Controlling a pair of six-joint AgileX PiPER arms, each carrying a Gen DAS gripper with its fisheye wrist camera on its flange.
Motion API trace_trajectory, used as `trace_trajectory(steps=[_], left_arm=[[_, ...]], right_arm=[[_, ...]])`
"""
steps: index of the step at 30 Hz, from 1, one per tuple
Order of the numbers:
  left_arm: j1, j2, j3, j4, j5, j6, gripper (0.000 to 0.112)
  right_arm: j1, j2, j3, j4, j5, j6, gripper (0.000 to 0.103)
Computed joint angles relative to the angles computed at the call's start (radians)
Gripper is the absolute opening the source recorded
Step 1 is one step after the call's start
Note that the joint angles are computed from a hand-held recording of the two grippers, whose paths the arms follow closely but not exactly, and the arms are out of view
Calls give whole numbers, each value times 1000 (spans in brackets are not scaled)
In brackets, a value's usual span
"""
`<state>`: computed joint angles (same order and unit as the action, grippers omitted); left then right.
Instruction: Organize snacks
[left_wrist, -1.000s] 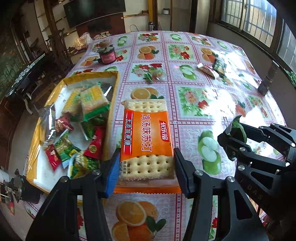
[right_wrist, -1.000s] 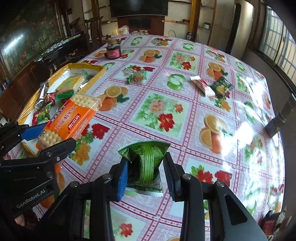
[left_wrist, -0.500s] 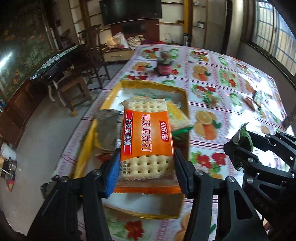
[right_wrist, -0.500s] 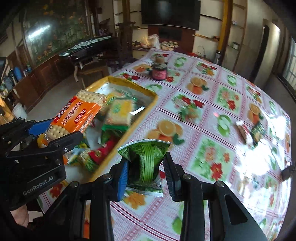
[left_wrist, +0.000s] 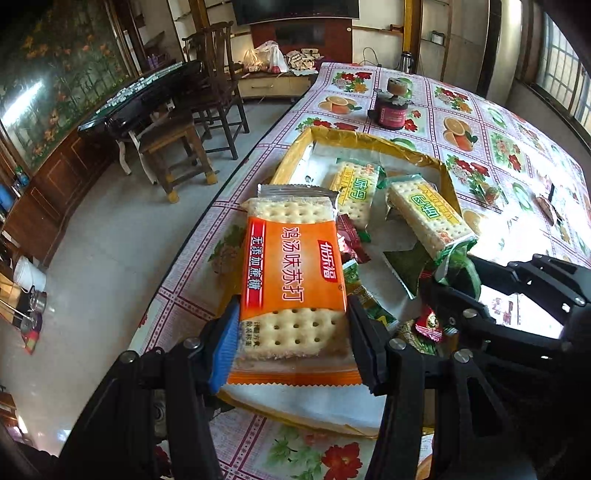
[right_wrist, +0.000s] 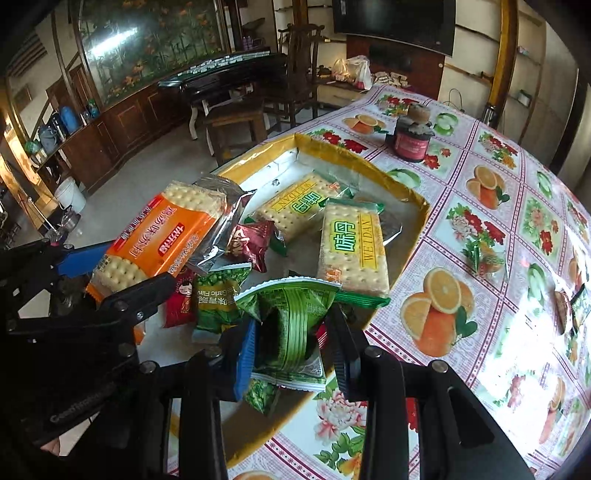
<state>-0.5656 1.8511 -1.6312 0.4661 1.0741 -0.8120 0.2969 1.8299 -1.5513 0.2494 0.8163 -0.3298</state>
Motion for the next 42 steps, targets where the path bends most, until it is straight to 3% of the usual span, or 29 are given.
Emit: trace_trajectory(steps=[10, 13, 15, 20, 27, 42], left_arm=[[1, 21, -19, 2, 24, -8, 57], [-7, 35, -40, 28, 51, -29, 57], [-11, 40, -49, 30, 62, -25, 61], [-27, 32, -47, 58, 70, -44, 70], [-45, 7, -11, 81, 50, -96, 71], [-182, -79, 194, 287, -57, -428, 74]], right_arm=[[31, 19, -10, -87, 9, 65, 38], [39, 20, -12, -115, 10, 87, 46], [45, 18, -9, -135, 11, 94, 63], [73, -31, 36, -204, -27, 112, 64], [55, -73, 72, -196, -40, 114, 67], [-49, -309, 373, -61, -155, 77, 67]])
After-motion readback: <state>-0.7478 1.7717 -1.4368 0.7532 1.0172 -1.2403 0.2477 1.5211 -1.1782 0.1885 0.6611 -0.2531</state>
